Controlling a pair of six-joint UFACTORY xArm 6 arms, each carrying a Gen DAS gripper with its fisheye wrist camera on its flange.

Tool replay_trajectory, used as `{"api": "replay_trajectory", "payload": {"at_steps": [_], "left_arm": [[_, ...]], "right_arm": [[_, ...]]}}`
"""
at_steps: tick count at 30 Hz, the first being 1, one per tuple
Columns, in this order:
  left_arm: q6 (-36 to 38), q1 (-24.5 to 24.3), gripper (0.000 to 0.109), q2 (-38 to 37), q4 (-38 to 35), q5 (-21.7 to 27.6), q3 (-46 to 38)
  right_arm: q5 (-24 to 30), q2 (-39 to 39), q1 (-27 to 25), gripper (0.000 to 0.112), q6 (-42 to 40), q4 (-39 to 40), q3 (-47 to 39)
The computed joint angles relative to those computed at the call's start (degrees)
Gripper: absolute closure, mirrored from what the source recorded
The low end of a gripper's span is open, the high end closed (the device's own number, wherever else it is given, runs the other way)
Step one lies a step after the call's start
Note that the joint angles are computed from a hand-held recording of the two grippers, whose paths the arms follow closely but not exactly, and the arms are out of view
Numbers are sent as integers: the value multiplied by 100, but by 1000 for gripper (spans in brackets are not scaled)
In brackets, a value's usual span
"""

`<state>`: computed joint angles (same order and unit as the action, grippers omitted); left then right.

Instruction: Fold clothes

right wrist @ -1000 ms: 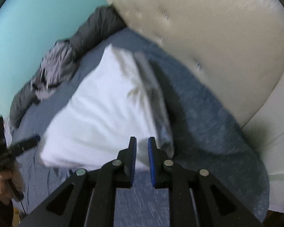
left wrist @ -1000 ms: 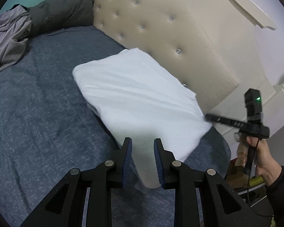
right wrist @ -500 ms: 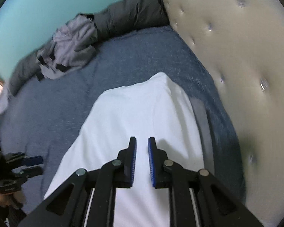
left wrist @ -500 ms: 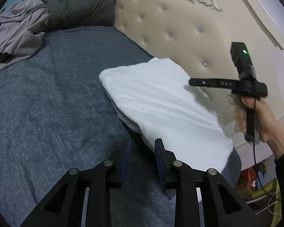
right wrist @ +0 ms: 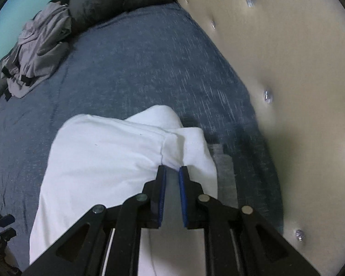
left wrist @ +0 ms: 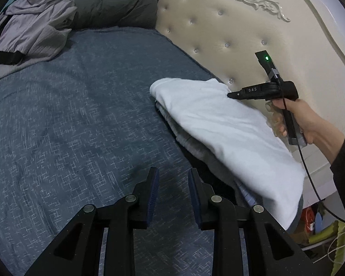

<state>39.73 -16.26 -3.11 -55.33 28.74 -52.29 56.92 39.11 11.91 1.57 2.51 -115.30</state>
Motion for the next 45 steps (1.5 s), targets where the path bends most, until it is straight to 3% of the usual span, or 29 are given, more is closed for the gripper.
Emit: {"api": "replay_trajectory", "payload": {"at_steps": [8, 13, 19, 25, 31, 35, 39, 45], "left_arm": [[89, -24, 80, -5, -117, 8, 49], [93, -61, 80, -192, -59, 17, 172], [-47, -176, 79, -482, -2, 30, 368], [-279, -347, 78, -1008, 215, 156, 670], [-458, -422, 77, -1538, 458, 239, 947], [-590, -509, 77, -1738, 515, 265, 1058], [-671, -586, 76, -1919, 584, 279, 1173], [-861, -688, 76, -1991, 631, 276, 1251]], "right_arm": [[-118, -414, -6, 102, 96, -35, 278], [-567, -1386, 43, 102, -130, 101, 1448], [-640, -2408, 85, 102, -660, 390, 2601], [-762, -3014, -31, 102, -358, 138, 3709], [-1556, -3966, -240, 102, -481, 725, 4831], [-1767, -4434, -50, 102, -637, 926, 5331], [-2169, -4890, 204, 102, -1026, 1719, 5893], [-2362, -5122, 800, 102, -796, 1527, 6224]]}}
